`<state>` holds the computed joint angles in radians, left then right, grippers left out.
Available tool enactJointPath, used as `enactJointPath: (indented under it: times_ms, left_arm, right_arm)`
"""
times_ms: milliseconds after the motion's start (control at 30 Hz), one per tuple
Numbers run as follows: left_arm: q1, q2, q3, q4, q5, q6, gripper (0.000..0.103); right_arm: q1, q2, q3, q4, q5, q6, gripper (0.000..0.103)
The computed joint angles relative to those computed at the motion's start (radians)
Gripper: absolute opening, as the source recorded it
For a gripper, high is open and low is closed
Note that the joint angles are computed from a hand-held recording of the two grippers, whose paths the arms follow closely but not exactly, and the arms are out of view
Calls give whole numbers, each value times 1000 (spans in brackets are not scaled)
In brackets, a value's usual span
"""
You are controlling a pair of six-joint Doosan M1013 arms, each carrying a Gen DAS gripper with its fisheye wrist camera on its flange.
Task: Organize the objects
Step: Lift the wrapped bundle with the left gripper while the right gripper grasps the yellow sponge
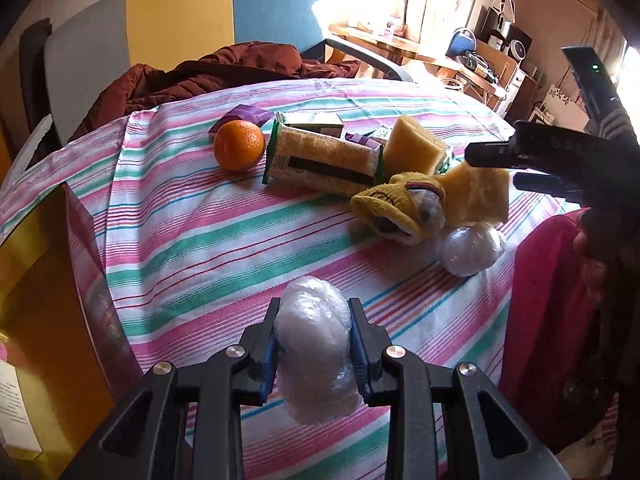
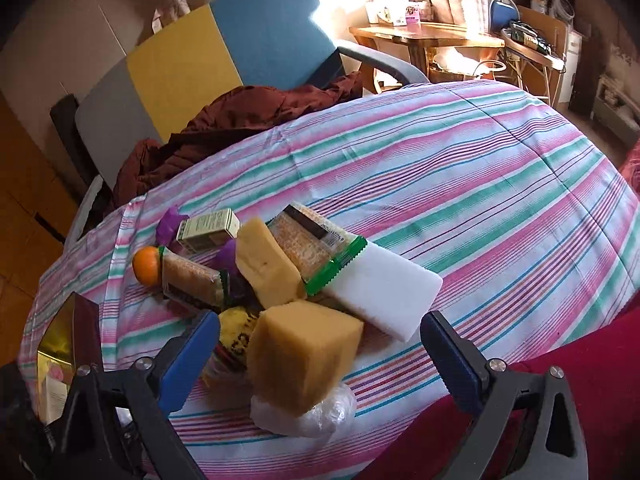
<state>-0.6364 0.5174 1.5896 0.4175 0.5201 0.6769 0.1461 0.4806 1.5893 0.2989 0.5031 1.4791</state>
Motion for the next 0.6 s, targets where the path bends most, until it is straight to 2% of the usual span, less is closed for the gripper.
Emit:
enactJointPath:
  times_ms: [100, 200, 233, 267, 433, 600]
  left_arm:
    - [-4, -22, 23, 32, -19, -37, 30]
    - [-9, -46, 47, 68, -34, -80, 30]
    - [-12, -57, 58, 91, -38, -103, 30]
    - [-14, -65, 67, 114, -39, -126, 30]
    - [-15, -109, 112, 200, -49, -226, 30]
    - [-14, -156, 165, 285, -50, -354, 30]
  right_arm:
    - [9, 13, -17, -48, 37, 14, 88]
    - [20, 34, -44, -103, 94, 34, 68]
    - [22, 39, -50, -112, 111, 37, 56]
    - [22, 36, -46, -116, 104, 39, 51]
    - [16, 4, -13, -109, 70, 62, 49]
    - [5, -70, 52, -53, -35, 27, 49]
